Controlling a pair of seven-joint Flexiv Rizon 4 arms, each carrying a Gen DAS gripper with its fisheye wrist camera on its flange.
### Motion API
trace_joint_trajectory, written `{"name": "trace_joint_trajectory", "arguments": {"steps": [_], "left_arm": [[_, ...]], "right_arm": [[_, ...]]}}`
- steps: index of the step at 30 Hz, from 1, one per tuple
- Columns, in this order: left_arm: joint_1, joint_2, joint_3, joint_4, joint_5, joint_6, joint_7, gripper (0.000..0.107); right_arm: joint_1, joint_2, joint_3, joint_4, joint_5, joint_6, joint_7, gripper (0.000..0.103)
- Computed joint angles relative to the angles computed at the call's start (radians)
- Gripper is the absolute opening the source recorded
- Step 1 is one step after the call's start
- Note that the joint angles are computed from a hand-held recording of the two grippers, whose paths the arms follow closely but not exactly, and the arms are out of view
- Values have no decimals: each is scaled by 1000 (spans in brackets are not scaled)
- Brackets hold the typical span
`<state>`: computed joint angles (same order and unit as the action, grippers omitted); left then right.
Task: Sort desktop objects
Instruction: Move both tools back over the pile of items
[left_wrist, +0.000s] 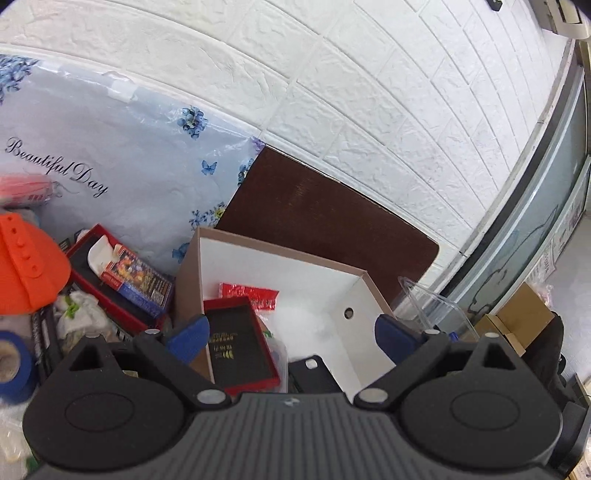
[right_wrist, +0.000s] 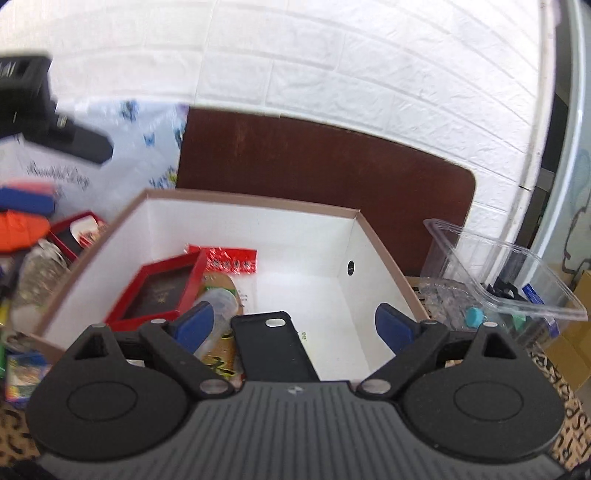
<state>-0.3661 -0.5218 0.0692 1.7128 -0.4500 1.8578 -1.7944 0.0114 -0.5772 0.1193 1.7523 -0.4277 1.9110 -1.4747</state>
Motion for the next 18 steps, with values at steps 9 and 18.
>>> {"name": "trace_joint_trajectory", "arguments": {"steps": [9,18], "left_arm": [[3,186,-86,351,28,167,-87,99],[-188,277,-59,643,-311,329,60,99]], "right_arm": [[-181,107,148,250,-165,190,110,97],[-171,173,117,517,-334,346,186,97]]}}
